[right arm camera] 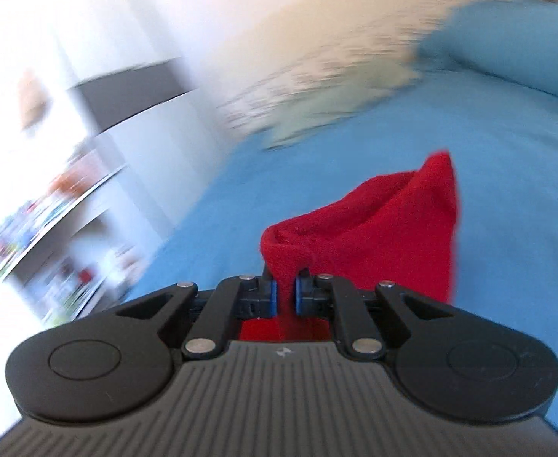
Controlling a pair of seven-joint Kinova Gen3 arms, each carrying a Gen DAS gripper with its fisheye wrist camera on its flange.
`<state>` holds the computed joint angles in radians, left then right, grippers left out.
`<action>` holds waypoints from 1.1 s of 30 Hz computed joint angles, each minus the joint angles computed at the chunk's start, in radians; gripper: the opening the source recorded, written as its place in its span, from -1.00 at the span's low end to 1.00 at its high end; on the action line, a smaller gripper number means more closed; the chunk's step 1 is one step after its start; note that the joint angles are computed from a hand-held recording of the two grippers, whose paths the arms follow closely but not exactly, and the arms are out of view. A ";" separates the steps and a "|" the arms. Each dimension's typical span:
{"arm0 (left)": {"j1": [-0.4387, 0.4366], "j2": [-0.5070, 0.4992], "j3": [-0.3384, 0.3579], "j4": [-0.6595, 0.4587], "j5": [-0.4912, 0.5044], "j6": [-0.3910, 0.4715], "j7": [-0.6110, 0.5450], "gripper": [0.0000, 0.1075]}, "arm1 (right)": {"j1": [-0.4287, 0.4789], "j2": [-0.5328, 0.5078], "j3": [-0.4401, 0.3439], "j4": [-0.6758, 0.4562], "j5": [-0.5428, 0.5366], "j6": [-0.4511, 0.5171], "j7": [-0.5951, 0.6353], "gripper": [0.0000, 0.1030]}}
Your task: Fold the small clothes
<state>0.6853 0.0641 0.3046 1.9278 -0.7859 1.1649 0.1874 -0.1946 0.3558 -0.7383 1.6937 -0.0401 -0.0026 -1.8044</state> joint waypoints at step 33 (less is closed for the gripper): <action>-0.195 -0.215 0.178 0.259 0.057 -0.334 0.201 0.13 | -0.932 -0.134 0.972 0.401 -0.182 -0.094 0.615 0.38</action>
